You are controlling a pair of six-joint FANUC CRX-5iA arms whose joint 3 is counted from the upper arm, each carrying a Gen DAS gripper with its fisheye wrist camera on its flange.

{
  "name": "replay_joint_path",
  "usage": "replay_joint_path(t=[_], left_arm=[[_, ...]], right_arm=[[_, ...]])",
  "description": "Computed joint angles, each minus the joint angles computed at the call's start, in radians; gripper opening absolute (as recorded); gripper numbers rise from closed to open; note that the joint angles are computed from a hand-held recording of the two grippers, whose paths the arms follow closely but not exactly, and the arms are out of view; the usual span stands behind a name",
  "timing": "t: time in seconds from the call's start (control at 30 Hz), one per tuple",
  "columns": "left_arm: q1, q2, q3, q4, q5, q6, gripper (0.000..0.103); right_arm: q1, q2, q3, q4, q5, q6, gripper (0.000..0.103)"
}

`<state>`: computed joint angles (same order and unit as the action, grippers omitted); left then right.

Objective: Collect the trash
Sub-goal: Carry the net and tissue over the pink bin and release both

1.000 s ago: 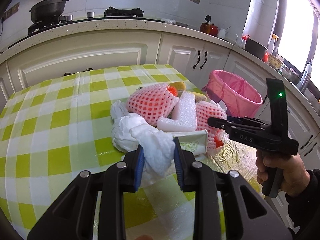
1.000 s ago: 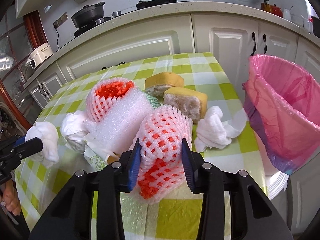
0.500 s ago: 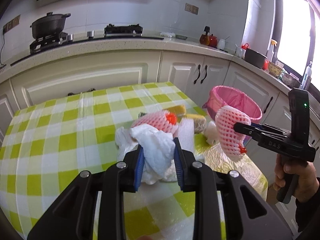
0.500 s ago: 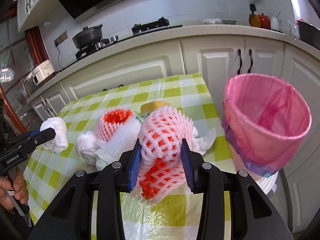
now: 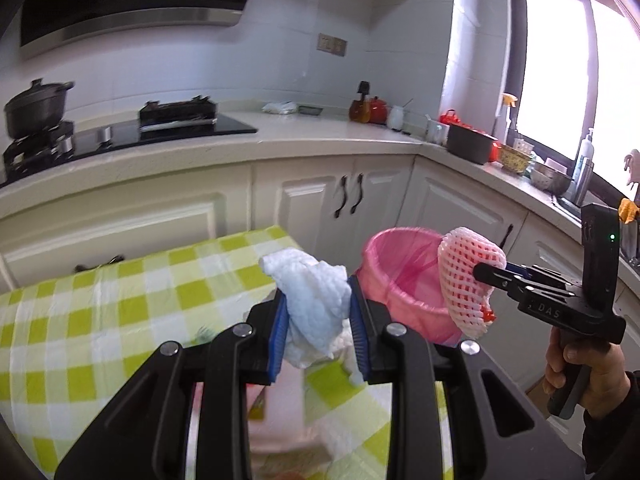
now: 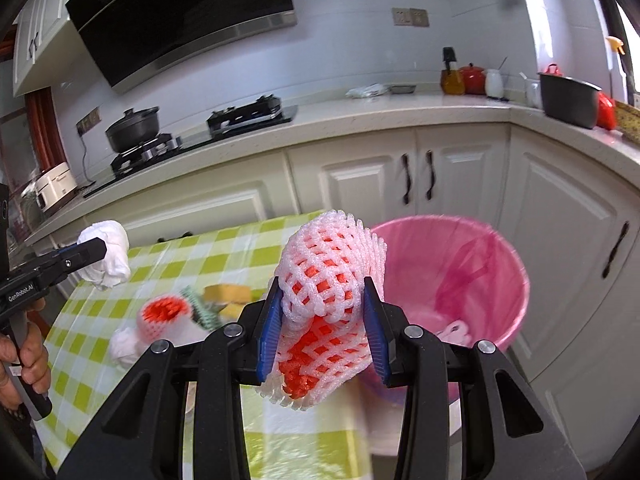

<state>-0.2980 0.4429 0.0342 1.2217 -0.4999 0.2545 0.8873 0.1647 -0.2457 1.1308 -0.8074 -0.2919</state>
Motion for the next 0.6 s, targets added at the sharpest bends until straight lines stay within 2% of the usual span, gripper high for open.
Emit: replay_joint_path(t=[0.2,0.37,0.6], left_arm=[[-0.041,0.126,0.21,-0.081,-0.089,0.118,0.028],[-0.073,0.246,0.417,-0.19,-0.168,0.255,0.028],[-0.106,0.452,0.769,-0.343,-0.309,0.458,0.028]], right_arm=[[-0.057,-0.041,-0.036,-0.001,-0.012,0.035,0.038],[-0.103,-0.055,-0.053,-0.018,0.007,0.068,0.038],[-0.163,-0.064,-0.076,-0.044,0.043,0.089,0.038]])
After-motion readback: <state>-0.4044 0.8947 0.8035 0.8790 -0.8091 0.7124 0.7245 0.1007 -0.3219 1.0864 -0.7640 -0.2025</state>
